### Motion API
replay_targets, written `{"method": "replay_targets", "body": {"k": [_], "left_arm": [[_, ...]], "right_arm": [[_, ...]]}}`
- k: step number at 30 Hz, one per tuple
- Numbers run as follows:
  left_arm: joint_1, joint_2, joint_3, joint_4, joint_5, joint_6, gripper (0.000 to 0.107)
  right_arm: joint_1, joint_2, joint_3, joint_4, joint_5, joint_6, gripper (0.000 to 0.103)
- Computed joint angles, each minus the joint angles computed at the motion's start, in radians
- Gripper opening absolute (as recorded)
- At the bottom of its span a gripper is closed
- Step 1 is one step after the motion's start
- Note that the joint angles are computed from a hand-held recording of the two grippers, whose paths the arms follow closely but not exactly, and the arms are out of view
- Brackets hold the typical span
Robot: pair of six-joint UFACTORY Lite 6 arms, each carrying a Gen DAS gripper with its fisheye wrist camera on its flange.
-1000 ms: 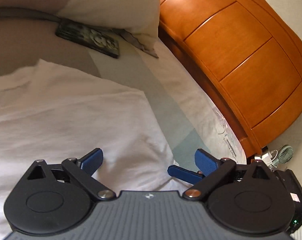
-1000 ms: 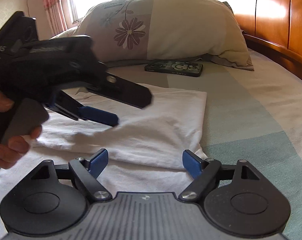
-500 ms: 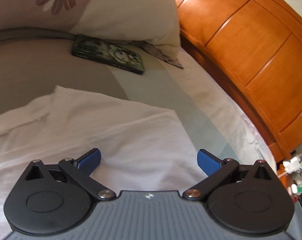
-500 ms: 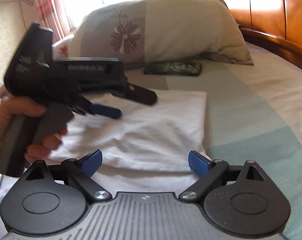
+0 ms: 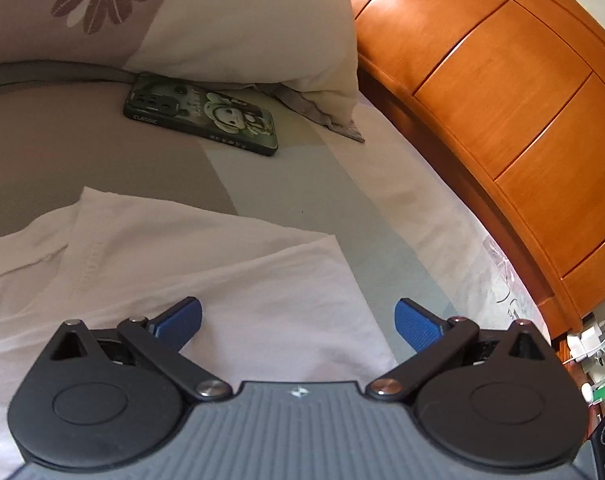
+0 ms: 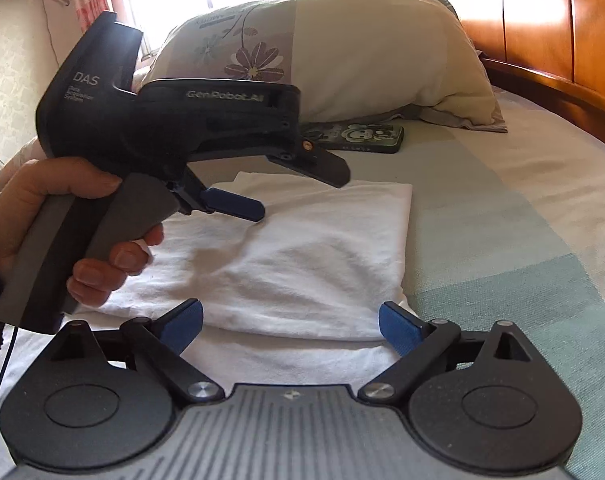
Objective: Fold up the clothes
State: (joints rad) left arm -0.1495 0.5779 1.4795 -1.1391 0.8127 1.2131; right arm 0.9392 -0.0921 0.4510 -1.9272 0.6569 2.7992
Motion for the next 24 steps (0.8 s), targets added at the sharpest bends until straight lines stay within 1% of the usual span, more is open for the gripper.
{"method": "replay_targets", "body": {"k": [1, 3, 6, 7, 9, 11, 12, 13, 16, 19, 22, 24], "left_arm": [[0.018, -0.047, -0.023, 0.021, 0.014, 0.006, 0.102], [0.068, -0.169, -0.082, 0.081, 0.052, 0.013, 0.102], [0.164, -0.338, -0.14, 0.18, 0.138, 0.031, 0.102], [0.205, -0.392, -0.166, 0.219, 0.171, 0.054, 0.102], [0.295, -0.489, -0.199, 0.293, 0.249, 0.108, 0.102], [0.405, -0.581, -0.268, 0.334, 0.295, 0.231, 0.102], [0.459, -0.622, -0.323, 0.346, 0.298, 0.294, 0.102], [0.514, -0.66, -0.379, 0.358, 0.297, 0.354, 0.102], [0.661, -0.746, -0.572, 0.382, 0.249, 0.504, 0.102], [0.81, -0.823, -0.783, 0.365, 0.182, 0.703, 0.102], [0.967, -0.845, -0.905, 0.402, 0.188, 0.829, 0.102], [1.108, -0.857, -0.959, 0.429, 0.221, 0.94, 0.102]], "right_arm": [[0.015, -0.019, -0.005, 0.03, 0.015, -0.024, 0.103], [0.058, -0.068, -0.017, 0.115, 0.053, -0.104, 0.103], [0.141, -0.163, -0.042, 0.265, 0.103, -0.227, 0.103], [0.183, -0.18, -0.032, 0.345, 0.126, -0.296, 0.103], [0.286, -0.177, 0.021, 0.542, 0.204, -0.455, 0.103], [0.453, -0.139, 0.075, 0.708, 0.34, -0.494, 0.103], [0.535, -0.118, 0.096, 0.766, 0.393, -0.476, 0.103], [0.598, -0.104, 0.105, 0.797, 0.413, -0.436, 0.103], [0.725, -0.038, 0.147, 0.851, 0.418, -0.324, 0.103], [0.76, 0.079, 0.254, 0.919, 0.406, -0.37, 0.103], [0.799, 0.181, 0.34, 0.959, 0.393, -0.376, 0.103], [0.824, 0.234, 0.373, 0.989, 0.376, -0.348, 0.103]]}}
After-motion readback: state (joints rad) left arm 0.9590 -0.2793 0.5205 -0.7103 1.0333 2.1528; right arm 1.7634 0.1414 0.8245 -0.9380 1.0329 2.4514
